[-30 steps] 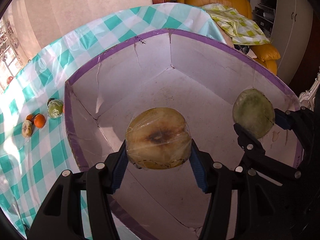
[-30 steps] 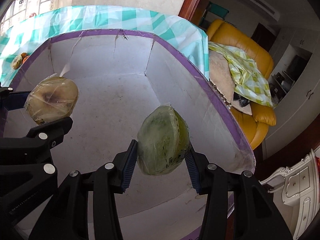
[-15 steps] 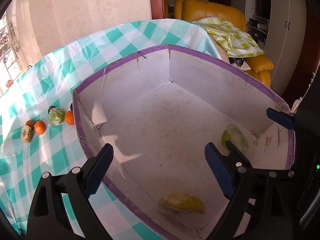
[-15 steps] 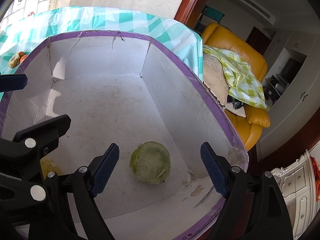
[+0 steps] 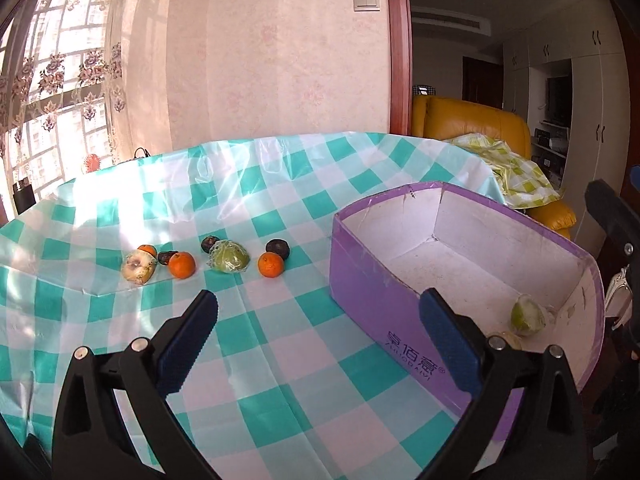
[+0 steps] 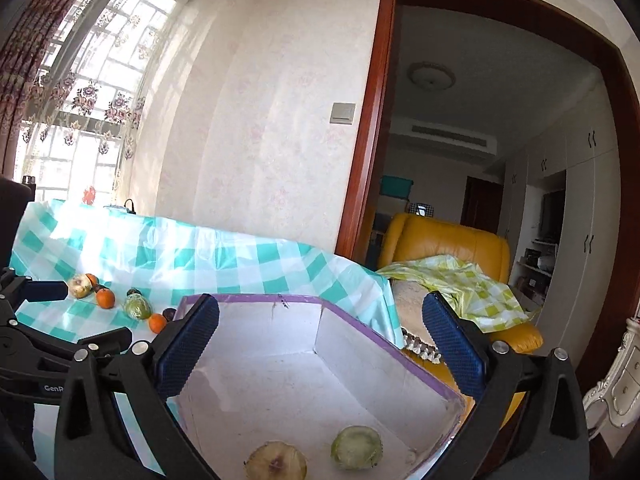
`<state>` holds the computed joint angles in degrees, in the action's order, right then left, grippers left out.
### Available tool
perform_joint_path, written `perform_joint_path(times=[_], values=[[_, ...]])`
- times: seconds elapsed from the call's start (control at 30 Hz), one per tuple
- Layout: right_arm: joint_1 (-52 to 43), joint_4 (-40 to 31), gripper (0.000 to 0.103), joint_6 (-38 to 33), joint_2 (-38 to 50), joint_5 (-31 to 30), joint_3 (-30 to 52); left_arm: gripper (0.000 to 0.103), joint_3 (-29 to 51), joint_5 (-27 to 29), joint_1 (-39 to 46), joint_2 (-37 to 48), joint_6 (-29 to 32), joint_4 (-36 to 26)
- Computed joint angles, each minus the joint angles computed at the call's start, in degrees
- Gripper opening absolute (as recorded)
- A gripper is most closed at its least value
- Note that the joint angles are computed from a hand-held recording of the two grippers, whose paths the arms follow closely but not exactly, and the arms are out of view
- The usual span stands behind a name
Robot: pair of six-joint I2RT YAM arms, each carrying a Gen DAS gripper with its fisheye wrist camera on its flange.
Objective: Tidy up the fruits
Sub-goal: 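Move both open tools back toward the fruits on the table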
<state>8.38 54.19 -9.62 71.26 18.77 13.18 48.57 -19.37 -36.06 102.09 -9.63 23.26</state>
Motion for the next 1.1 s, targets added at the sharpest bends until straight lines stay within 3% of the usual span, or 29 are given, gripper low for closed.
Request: perform_joint_path(times=[0.13, 0.3, 0.57, 0.67, 0.77, 0.97, 1.1], values=[[11.9, -4.4, 0.098, 0.3, 6.5, 3.7, 4.6, 0.101, -3.3, 2.6, 7.7, 3.4, -2.4, 3.7], [20.6, -9.6, 0.098, 1.2, 25.8, 5.0, 15.5, 0.101, -0.7, 4.7, 19.5, 11.1, -8.1, 2.9], [18.6, -38.9, 0.098, 6.1, 52.3, 0.2, 50.0, 0.101, 5.6, 9.8, 31.1, 17.3, -19.7, -2.4], [18.3, -40.8, 0.098, 7.4, 55.8, -1.2, 56.7, 0.101, 3.5, 13.2, 33.0, 16.8, -21.6, 0.7], [17.3, -48.1, 0.098, 9.2, 60.5, -3.7, 66.1, 0.101, 2.7, 16.4, 34.0, 16.9, -22.2, 2.1], [13.0, -56.7, 0.098, 15.2, 67.0, -7.1, 79.4, 0.101, 3.2, 17.8, 34.4, 17.6, -23.5, 2.2], [12.9, -60.0, 0.096, 13.2, 71.6, -6.0, 88.0, 0.101, 3.2, 17.2, 34.1, 17.8, -23.8, 2.5]])
